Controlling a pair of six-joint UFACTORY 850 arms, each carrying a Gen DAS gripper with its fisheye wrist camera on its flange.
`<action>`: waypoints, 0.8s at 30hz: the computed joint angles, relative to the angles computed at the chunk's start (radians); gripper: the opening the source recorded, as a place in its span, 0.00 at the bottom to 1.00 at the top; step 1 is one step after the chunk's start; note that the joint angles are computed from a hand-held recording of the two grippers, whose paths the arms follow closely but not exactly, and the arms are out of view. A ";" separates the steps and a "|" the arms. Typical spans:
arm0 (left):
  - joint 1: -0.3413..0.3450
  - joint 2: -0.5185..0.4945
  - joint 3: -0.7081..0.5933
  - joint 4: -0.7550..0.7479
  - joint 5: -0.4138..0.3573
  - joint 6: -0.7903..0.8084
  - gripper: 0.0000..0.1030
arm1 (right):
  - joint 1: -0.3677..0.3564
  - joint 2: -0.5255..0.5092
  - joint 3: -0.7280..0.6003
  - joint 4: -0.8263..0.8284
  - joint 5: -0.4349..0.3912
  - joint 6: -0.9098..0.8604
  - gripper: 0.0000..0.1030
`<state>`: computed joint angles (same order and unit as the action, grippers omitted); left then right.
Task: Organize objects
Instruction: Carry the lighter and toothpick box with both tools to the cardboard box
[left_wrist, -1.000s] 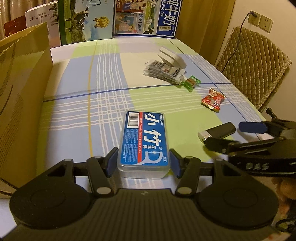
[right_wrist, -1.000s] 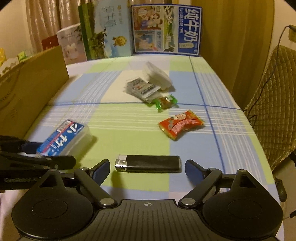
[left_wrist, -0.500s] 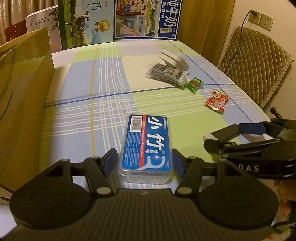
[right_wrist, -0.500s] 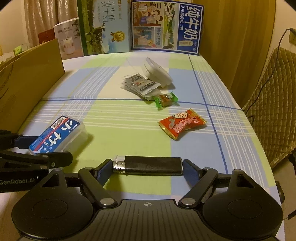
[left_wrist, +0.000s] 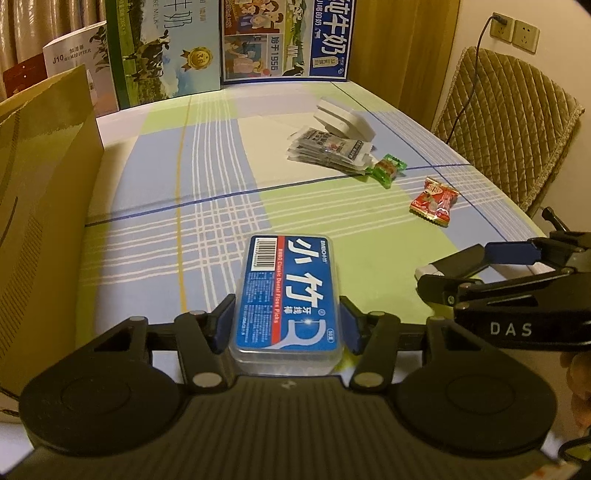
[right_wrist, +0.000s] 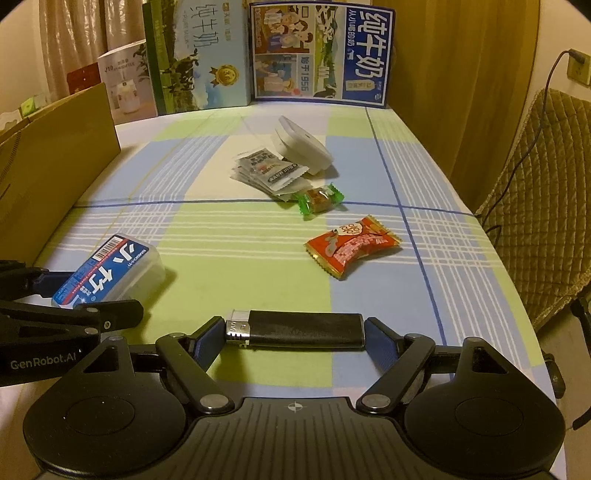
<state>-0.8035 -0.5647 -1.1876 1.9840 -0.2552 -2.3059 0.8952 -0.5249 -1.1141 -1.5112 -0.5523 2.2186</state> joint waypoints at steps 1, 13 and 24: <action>0.000 0.000 0.000 0.000 0.000 0.001 0.50 | 0.000 0.000 0.000 0.003 0.000 -0.001 0.76; -0.002 0.008 0.006 -0.022 0.012 0.017 0.50 | 0.006 0.013 0.012 0.017 -0.013 0.013 0.76; -0.015 0.044 0.041 0.025 -0.002 -0.026 0.50 | 0.029 0.033 0.019 0.054 -0.042 -0.005 0.76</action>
<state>-0.8183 -0.5210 -1.1462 2.0086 -0.2567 -2.3323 0.9239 -0.4916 -1.0954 -1.4571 -0.5944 2.2139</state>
